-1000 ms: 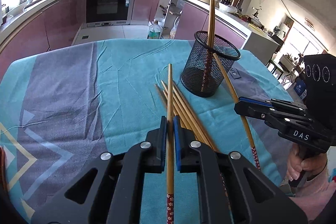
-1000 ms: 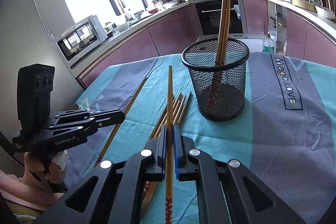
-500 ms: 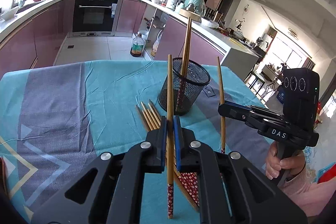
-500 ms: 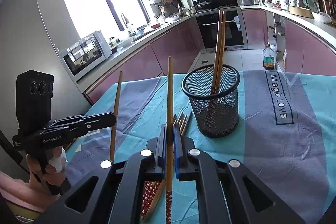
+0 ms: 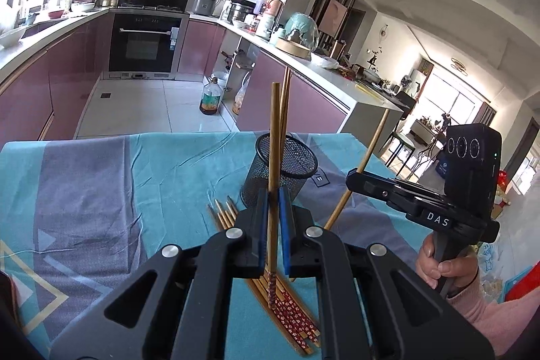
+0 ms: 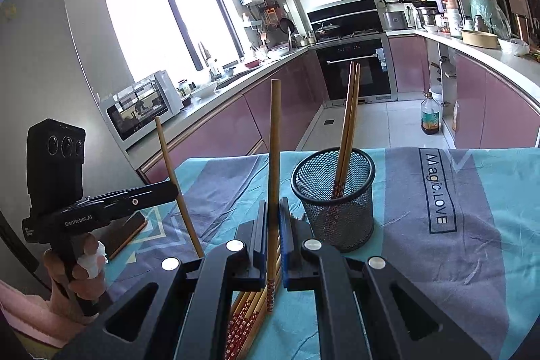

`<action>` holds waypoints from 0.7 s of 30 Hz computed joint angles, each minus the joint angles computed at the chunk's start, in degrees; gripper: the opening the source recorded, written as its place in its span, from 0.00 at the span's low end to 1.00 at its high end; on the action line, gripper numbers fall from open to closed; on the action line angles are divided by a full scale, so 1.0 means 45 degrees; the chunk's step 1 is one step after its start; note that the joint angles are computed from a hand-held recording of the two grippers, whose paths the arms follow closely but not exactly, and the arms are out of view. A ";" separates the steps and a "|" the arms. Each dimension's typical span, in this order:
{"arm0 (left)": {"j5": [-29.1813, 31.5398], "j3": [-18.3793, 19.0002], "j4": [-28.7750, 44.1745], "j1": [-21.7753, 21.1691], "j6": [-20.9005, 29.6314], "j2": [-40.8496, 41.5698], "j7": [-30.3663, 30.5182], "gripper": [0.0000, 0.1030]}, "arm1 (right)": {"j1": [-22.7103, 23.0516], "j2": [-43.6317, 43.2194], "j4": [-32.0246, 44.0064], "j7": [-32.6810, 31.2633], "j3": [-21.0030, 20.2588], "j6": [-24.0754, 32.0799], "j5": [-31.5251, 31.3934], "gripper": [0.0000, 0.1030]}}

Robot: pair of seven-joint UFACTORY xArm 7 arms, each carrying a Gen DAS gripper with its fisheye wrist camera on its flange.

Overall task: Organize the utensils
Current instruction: 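Raise both chopsticks upright and insert them into the black mesh cup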

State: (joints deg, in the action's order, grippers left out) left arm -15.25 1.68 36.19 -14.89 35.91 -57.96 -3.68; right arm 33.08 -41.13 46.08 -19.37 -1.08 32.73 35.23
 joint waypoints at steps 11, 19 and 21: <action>0.0087 0.0055 0.1352 -0.0201 -0.1083 0.1565 0.0412 0.07 | -0.0027 0.0489 0.0996 -0.0428 -0.0202 -0.0487 -0.0176 0.05; 0.0126 -0.0005 0.2548 -0.0337 -0.1628 0.2611 0.0697 0.07 | -0.0169 0.1016 0.1918 -0.0700 -0.0324 -0.0884 -0.0261 0.05; 0.0127 -0.0011 0.2866 -0.0363 -0.1671 0.2865 0.0752 0.07 | -0.0197 0.1144 0.2107 -0.0763 -0.0355 -0.0958 -0.0269 0.05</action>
